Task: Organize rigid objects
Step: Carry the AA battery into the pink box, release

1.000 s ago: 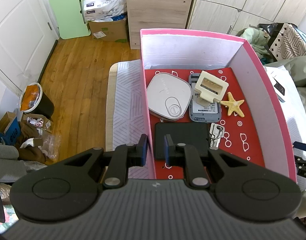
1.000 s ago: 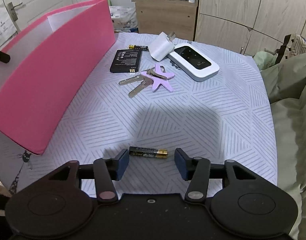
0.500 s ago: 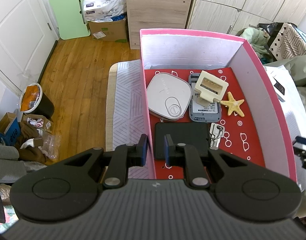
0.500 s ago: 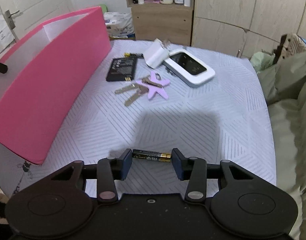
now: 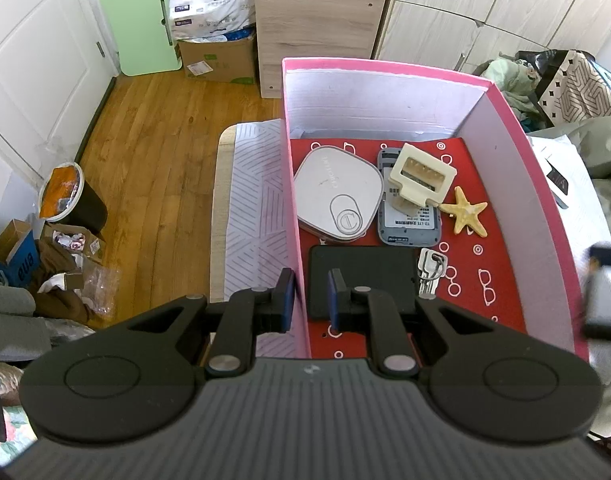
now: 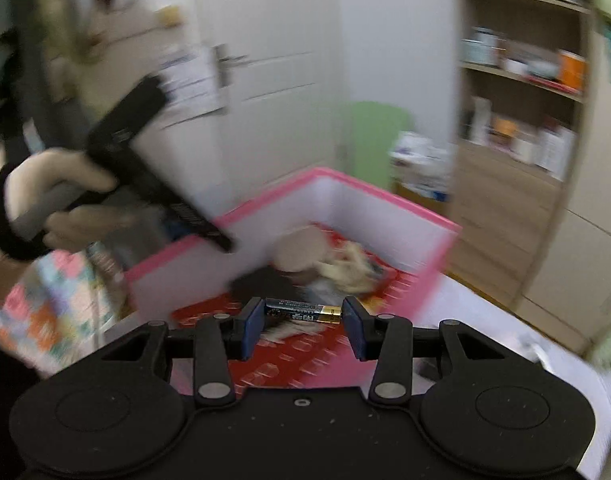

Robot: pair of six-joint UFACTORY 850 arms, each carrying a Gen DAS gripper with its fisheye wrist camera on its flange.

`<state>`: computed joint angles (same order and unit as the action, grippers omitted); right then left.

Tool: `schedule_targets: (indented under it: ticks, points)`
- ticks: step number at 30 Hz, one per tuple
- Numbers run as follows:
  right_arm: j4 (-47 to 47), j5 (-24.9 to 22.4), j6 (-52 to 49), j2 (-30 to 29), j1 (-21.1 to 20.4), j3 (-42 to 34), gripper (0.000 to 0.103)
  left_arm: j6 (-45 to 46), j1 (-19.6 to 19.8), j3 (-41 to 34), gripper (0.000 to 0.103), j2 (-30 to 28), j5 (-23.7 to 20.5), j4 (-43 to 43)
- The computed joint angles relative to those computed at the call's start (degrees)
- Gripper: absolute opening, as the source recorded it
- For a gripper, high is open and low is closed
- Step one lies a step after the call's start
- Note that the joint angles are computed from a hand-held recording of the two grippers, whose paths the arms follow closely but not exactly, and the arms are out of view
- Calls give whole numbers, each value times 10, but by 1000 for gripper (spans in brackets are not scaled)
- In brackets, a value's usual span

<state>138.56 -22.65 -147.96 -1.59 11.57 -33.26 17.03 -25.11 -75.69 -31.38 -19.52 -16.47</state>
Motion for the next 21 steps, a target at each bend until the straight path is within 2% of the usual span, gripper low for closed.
schedule_targets:
  ticks: [4,11,15,21]
  points:
    - [-61,26,54,-63,20,-44,49,19,4,5,15,2,2,-25]
    - [-7,79,-21,-109,30,-79,49,18,5,0,15,0,-3,-26]
    - [-11,52,5,-92,12,-64,54,26,6,-2,16,0,-5,-39]
    - [29,-19,6,-20,-38,2,56,25,6,-2,16,0,-5,-39]
